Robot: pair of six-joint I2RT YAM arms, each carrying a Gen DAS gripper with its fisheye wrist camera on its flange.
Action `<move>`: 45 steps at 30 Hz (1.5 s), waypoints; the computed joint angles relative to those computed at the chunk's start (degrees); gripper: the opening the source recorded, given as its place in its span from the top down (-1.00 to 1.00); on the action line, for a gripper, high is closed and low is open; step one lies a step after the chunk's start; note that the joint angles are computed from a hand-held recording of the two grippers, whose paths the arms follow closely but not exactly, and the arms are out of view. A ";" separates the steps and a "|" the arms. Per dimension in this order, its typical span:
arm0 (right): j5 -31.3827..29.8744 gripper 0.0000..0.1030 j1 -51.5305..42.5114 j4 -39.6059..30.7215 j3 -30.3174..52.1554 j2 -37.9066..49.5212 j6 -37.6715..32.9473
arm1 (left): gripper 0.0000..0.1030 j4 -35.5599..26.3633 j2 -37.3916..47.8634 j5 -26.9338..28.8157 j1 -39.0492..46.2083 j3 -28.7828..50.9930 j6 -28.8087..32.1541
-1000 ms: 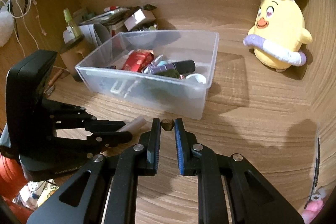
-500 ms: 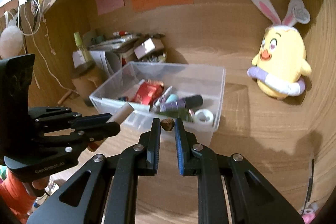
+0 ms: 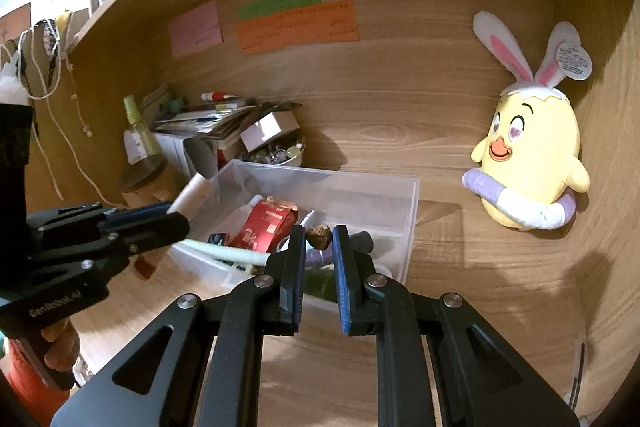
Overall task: Organize objects
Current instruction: 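Lift the red-capped tube into the clear box and open the left tool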
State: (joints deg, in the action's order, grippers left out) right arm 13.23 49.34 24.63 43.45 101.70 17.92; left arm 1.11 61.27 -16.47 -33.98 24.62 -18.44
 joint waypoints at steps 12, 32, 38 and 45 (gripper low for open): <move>-3.82 0.76 -2.92 -2.54 7.04 8.79 0.70 | 0.72 5.77 12.51 7.47 9.43 3.05 0.05; -2.88 0.39 -2.89 -6.13 13.56 15.98 -0.35 | 0.72 10.21 23.62 10.04 11.95 5.24 0.88; -1.70 0.23 -2.29 -4.45 11.28 13.91 -0.50 | 0.72 10.21 21.61 9.88 11.72 3.96 1.07; -1.02 0.23 -1.36 -3.19 8.03 10.44 -0.35 | 0.72 9.76 16.37 8.95 11.07 1.05 0.72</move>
